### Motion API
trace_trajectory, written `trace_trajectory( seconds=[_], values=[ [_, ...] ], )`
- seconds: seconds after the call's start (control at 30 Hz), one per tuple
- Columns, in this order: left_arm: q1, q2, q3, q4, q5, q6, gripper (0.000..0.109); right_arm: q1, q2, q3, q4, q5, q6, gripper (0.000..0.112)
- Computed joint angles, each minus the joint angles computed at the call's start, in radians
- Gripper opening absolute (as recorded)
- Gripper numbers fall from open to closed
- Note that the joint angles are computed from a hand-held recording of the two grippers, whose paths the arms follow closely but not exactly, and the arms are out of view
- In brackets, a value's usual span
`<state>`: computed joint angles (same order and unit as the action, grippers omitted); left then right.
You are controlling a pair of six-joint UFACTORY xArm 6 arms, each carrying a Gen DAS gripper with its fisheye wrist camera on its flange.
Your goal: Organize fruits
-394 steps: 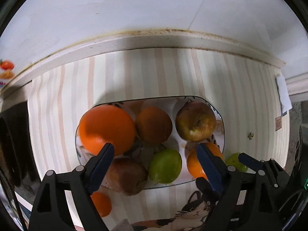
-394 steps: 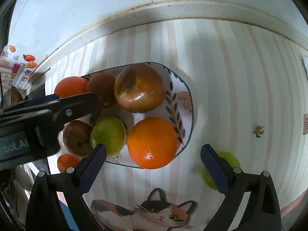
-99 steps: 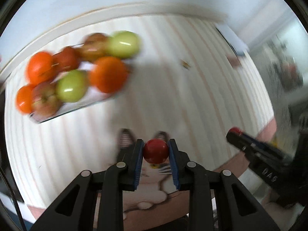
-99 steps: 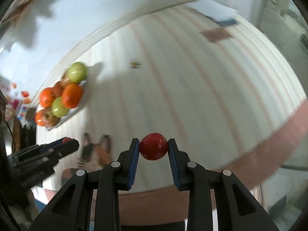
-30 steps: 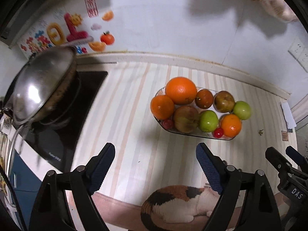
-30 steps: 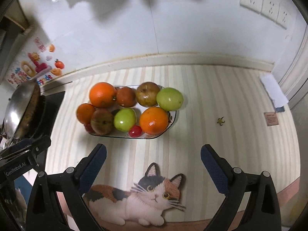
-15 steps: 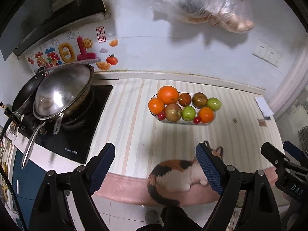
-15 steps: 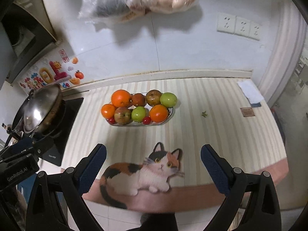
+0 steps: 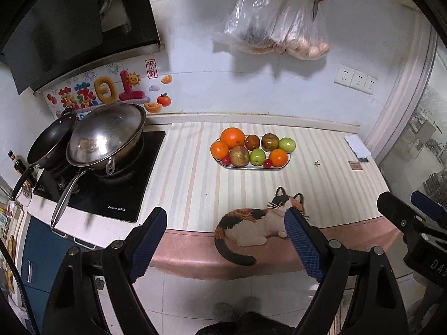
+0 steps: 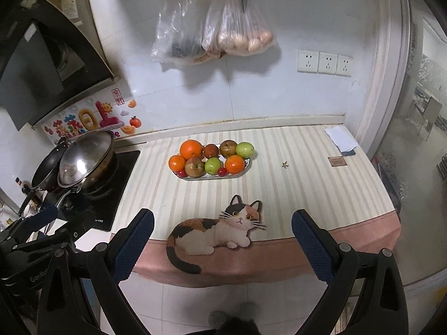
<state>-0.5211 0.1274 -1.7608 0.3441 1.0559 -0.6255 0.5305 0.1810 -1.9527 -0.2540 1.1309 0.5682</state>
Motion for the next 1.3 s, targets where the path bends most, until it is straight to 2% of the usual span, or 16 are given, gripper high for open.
trace_trajectory(
  seconds=[0.4,0.43,0.47,0.5,0.67,0.9,1.3],
  values=[
    [-0.041,-0.042,0.023,0.059,0.004,-0.073,0.086,-0.009,-0.124,0.103,0.035,-0.031,-0.031,0.101],
    [-0.045,-0.036,0.015,0.064,0.011,-0.075,0.089,-0.016,-0.122,0.103,0.041,-0.035,-0.039,0.101],
    [-0.047,-0.028,0.004,0.064,0.018,-0.074,0.099,-0.02,-0.119,0.099,0.044,-0.036,-0.047,0.101],
    [-0.048,-0.026,0.004,0.067,0.016,-0.079,0.101,-0.023,-0.117,0.098,0.046,-0.037,-0.051,0.101],
    [-0.05,0.016,-0.041,0.098,0.028,-0.092,0.103,-0.041,-0.096,0.082,0.07,-0.037,-0.077,0.101],
    [-0.027,0.109,-0.144,0.083,0.064,-0.076,0.103,-0.082,0.018,-0.038,0.117,-0.024,-0.131,0.101],
    [0.015,0.292,-0.375,0.055,0.152,-0.003,0.103,-0.119,0.3,-0.391,0.143,0.078,-0.194,0.101]
  ],
)
